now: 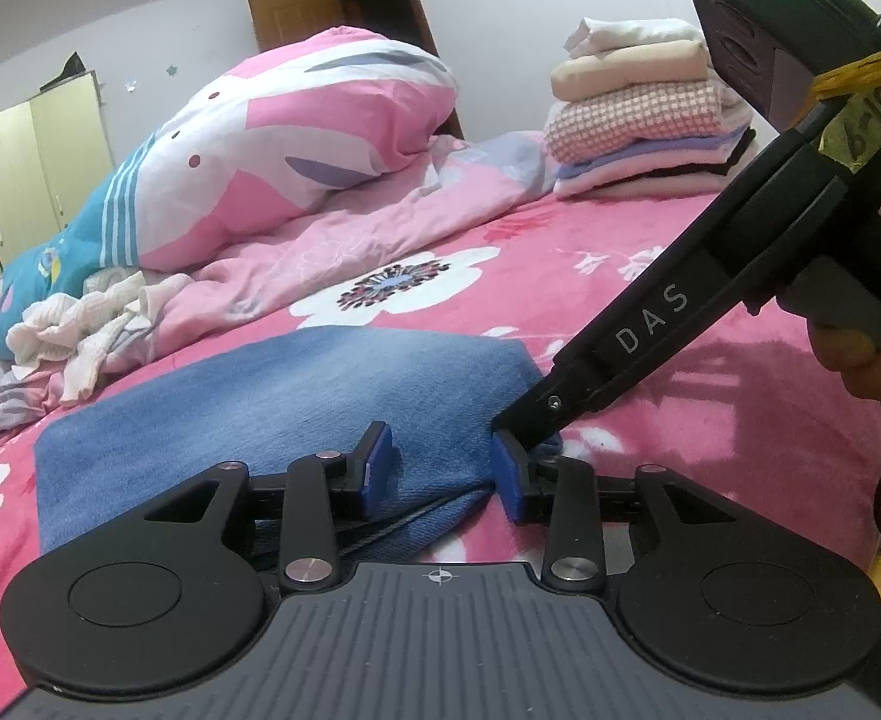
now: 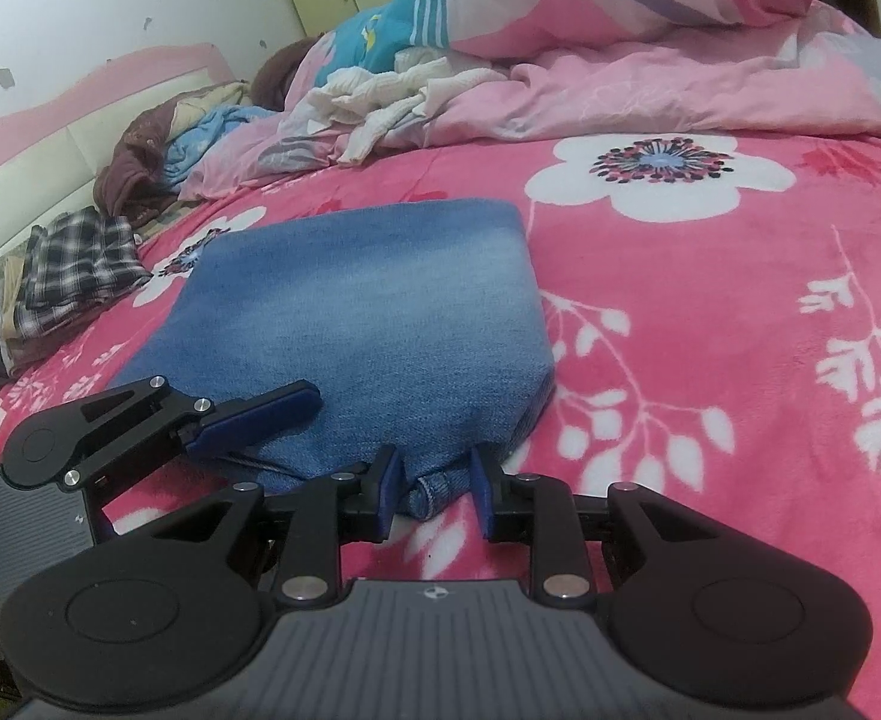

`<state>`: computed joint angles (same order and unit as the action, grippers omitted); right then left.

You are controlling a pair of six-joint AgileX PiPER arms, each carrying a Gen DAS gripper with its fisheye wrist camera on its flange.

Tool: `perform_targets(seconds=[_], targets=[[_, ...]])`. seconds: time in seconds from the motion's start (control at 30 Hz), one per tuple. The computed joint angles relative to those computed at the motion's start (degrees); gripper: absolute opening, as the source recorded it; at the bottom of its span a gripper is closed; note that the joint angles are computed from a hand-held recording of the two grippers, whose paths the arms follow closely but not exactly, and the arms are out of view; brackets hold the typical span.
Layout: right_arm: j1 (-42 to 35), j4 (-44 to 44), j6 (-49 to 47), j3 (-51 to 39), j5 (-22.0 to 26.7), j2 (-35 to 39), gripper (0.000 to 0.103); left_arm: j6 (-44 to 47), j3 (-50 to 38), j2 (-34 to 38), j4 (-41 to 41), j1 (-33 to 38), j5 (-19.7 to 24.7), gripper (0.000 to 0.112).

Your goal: Fold clothes

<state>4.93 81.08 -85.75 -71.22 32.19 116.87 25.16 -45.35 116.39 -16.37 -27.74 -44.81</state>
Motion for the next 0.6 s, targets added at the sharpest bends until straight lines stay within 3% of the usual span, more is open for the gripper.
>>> perform_targets(seconds=[0.6], targets=[[0.1, -1.6, 1.5, -0.5, -0.1, 0.1, 0.028, 0.1, 0.2, 0.0, 0.0, 0.0, -0.1, 0.037]])
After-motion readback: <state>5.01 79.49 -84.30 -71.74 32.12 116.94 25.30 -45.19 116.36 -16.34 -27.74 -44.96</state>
